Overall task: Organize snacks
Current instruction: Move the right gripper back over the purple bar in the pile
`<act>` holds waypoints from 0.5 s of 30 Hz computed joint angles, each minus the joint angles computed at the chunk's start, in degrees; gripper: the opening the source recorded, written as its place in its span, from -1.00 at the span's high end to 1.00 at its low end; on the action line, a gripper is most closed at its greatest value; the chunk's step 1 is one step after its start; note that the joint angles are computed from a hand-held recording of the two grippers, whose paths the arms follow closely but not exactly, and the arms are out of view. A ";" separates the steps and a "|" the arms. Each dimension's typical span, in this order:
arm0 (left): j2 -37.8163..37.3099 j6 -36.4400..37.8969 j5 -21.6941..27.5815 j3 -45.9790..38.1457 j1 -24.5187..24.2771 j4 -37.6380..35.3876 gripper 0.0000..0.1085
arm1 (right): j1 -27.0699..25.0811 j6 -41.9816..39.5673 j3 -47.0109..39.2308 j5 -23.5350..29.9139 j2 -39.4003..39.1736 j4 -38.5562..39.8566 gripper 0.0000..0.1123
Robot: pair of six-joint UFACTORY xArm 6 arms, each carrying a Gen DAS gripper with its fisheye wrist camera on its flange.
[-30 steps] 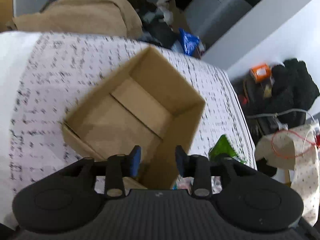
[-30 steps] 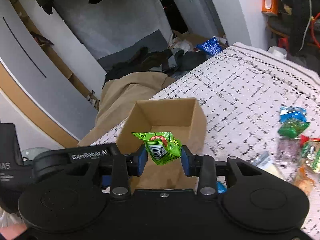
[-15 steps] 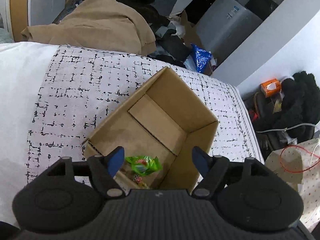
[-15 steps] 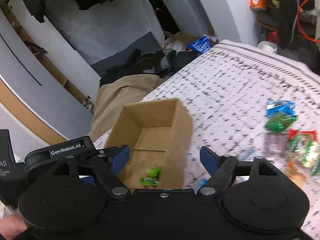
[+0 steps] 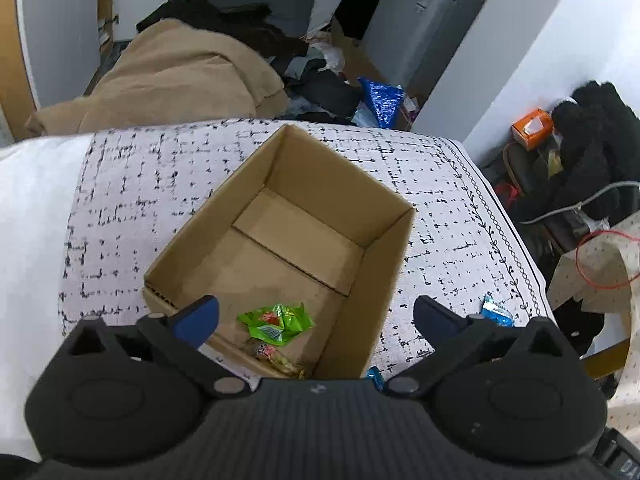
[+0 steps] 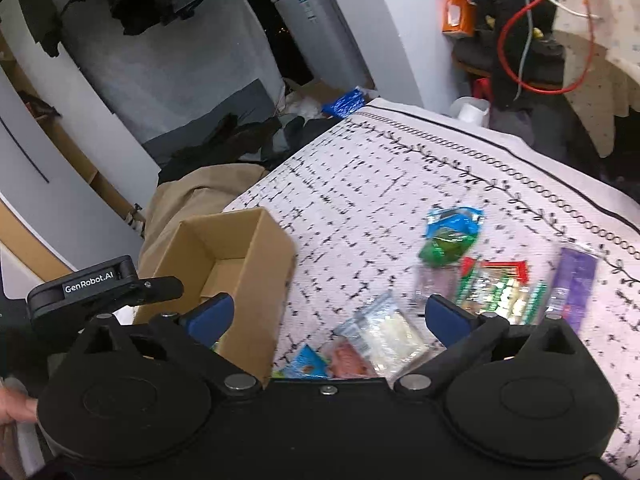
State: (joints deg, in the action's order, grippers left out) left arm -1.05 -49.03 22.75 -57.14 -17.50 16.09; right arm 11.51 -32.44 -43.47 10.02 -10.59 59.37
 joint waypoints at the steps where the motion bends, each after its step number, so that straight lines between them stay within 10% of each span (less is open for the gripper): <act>1: 0.04 0.29 0.28 -0.21 -0.27 0.24 -0.90 | -0.23 0.23 0.37 -0.31 -0.10 -0.46 -0.83; 15: -0.33 -3.33 4.95 -2.26 -5.21 5.61 -0.90 | -6.88 -11.71 4.69 1.30 -4.45 7.26 -0.83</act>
State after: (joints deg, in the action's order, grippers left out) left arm -1.38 -52.36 27.71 -59.40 -22.71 21.70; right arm 4.63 -44.15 -38.79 11.32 -15.04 66.63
